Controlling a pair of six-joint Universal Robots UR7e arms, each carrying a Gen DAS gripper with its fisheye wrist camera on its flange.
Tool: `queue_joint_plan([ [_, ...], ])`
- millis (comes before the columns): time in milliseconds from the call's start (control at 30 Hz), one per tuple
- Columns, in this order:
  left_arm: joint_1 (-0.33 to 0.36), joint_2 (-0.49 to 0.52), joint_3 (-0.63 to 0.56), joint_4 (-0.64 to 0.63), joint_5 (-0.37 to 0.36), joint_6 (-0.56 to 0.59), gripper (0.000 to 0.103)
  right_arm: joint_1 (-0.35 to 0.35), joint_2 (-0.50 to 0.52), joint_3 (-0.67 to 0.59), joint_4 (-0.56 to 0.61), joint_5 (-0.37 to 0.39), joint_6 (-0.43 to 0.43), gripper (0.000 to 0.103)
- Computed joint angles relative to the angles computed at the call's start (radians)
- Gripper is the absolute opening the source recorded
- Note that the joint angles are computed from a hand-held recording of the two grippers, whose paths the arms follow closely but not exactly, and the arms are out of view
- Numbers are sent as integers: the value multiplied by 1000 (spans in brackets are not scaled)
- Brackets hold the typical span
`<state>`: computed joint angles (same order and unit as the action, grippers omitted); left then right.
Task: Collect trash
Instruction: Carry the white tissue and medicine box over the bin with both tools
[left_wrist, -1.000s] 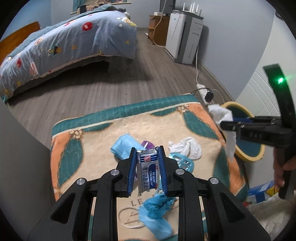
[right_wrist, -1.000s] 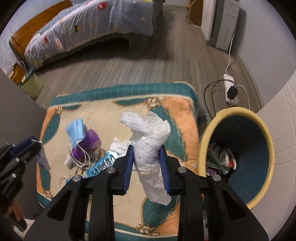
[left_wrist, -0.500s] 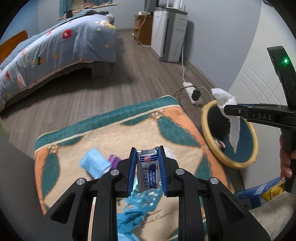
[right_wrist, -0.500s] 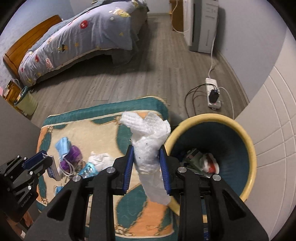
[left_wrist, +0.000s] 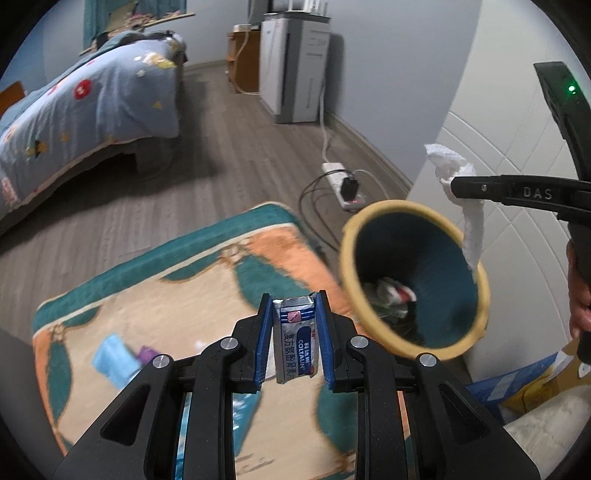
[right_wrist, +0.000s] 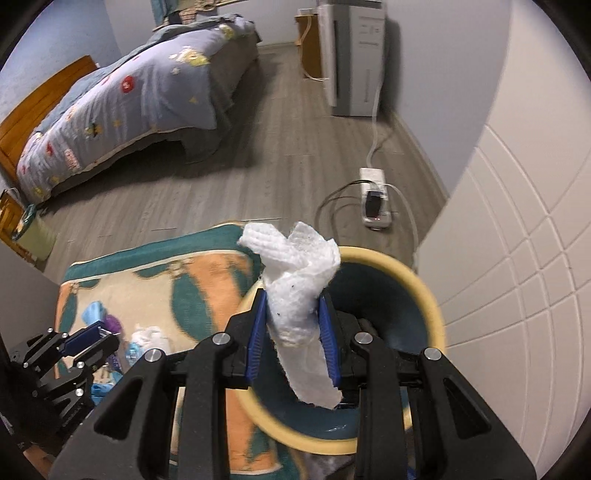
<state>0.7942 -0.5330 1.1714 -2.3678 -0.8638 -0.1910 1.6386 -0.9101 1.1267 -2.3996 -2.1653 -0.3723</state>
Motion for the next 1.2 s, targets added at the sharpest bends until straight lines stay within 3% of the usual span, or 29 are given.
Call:
queue_joint_plan([
  [333,-14,97,-107,-10,-92,58,24,-66,0,-38,70,-55,32,27],
  [500,-21,147,-157,-16,-139,97,24,-98,6,-59,157,-41,128,27],
  [633,-20,189,-205,13,-156,88,24,-105,19,-62,182,-65,141,27],
  [967,17,186,-202,174,-103,-39,24,-121,26,-80,235,-37,175,27],
  [1033,25,182,-192,217,-87,-69,28,-121,29,-84,240,-34,177,27],
  [1100,37,176,-187,262,-96,-104,39,-119,32,-89,244,-31,173,27],
  [1200,45,175,-176,289,-99,-118,40,-118,32,-89,243,-24,173,27],
])
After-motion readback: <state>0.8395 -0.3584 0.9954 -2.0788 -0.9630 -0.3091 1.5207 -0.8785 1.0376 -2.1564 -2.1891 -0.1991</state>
